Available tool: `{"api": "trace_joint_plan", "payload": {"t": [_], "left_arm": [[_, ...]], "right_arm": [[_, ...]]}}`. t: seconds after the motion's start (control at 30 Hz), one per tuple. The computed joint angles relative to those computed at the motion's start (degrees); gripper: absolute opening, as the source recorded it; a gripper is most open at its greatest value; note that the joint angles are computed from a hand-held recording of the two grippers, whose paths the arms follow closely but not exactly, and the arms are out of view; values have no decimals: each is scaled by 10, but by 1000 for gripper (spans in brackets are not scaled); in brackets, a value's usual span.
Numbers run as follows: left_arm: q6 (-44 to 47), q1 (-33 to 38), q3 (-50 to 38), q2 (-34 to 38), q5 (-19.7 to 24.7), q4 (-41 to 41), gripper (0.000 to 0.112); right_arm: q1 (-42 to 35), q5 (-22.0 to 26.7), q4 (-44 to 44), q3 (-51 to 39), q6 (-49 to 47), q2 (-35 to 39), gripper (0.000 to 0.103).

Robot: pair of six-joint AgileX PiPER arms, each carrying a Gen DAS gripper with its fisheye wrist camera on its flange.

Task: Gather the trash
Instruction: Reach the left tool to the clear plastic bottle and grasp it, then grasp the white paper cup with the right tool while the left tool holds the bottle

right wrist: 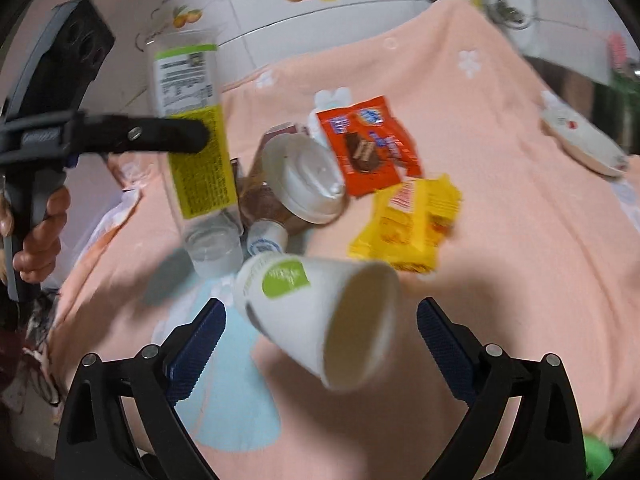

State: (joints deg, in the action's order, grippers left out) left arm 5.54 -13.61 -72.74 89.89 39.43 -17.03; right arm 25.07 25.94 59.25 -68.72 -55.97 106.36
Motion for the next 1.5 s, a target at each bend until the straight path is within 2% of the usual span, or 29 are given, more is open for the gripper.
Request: {"api": "trace_joint_plan", "payload": {"t": [0.17,0.23,0.4,0.43,0.5,0.77,0.93,1.07,1.3,1.5], "left_arm": [[24,15,27,-18,-3,-17,56],[39,24,34,-21,-1,-36,56],[52,33,54,-28,-7,-50,56],[55,33,58,-30,-8,-54,56],[59,33,65,-35,-11,-60,56],[65,21,95,-60,-23,-76,56],[63,9,112,-79,-29,-76,56],[55,-2,118,-92,-29,-70,56],[43,-39,126,-105,-37,-72,56],[10,-100,119,-103,-49,-56,56]], "right_arm": [[-15,56,-26,-64,12,51,95],[-25,96,-16,-87,4,71,95],[-27,104,24,-76,-21,73,95],[-24,98,26,-70,-21,71,94],[-17,80,26,-52,-20,59,85],[13,15,105,37,-80,2,78],[31,-29,149,92,-104,-39,77],[39,-68,218,152,-152,-92,76],[38,-108,289,252,-195,-189,76],[21,-158,261,346,-147,-290,76]]}}
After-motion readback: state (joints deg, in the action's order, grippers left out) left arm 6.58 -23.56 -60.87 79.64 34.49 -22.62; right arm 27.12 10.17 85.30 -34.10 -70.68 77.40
